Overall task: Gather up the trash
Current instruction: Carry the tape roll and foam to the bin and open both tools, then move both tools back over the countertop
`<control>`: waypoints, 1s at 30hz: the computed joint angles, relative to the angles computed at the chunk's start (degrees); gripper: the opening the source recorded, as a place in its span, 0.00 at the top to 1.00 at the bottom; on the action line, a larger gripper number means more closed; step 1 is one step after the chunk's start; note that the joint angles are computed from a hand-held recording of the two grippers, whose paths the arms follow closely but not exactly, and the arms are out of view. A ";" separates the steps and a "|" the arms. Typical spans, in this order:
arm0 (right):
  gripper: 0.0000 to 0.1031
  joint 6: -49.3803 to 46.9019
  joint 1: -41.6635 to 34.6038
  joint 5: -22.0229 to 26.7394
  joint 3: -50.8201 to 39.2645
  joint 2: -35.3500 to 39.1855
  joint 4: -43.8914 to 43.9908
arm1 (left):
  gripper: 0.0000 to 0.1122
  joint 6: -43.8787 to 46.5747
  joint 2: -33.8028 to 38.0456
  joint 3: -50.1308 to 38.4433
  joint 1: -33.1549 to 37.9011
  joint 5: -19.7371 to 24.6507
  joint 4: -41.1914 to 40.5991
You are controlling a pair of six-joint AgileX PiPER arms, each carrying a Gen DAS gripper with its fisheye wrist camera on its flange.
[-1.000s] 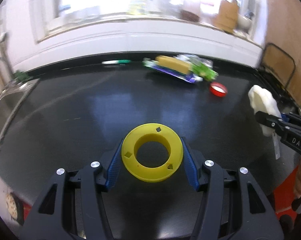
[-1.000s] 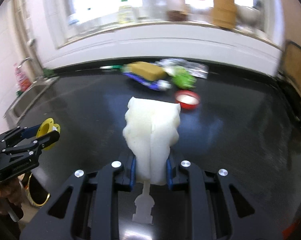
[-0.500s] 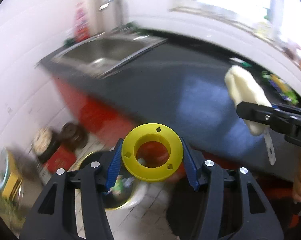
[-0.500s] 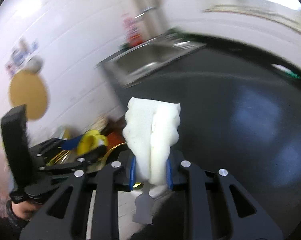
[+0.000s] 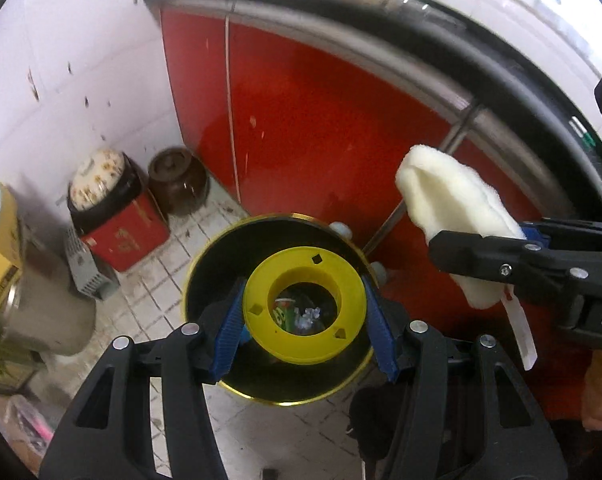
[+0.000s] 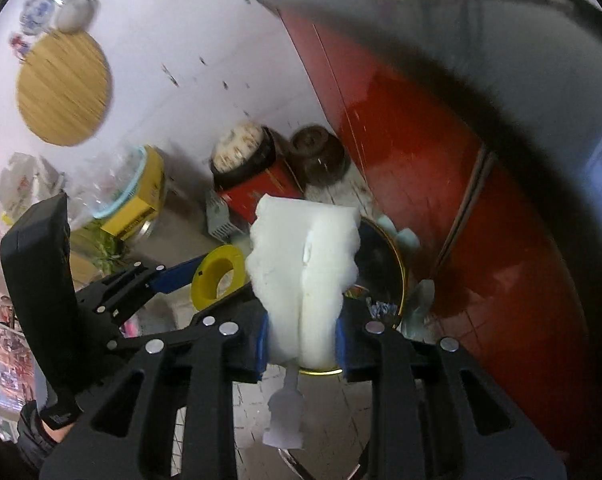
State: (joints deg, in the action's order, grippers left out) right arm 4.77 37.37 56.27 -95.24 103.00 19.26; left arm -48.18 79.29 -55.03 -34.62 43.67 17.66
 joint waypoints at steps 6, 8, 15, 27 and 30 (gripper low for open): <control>0.72 1.43 0.25 0.98 -3.39 6.17 -1.32 | 0.51 5.43 4.69 3.64 5.45 -7.96 -4.49; 0.70 1.33 0.70 1.61 -5.74 8.63 -2.12 | 0.50 6.20 5.25 3.91 6.06 -8.54 -4.67; 0.39 1.94 0.91 2.86 -9.38 11.25 -2.49 | 0.25 3.95 4.79 4.82 6.38 -7.94 -2.56; 0.26 2.60 -1.04 0.33 3.10 -10.89 -7.94 | 0.17 -8.57 -1.80 -4.15 -6.03 6.48 6.85; 0.22 2.59 -6.11 1.38 8.88 -23.26 -10.43 | 0.16 -10.24 -0.11 -14.96 -14.01 13.19 10.98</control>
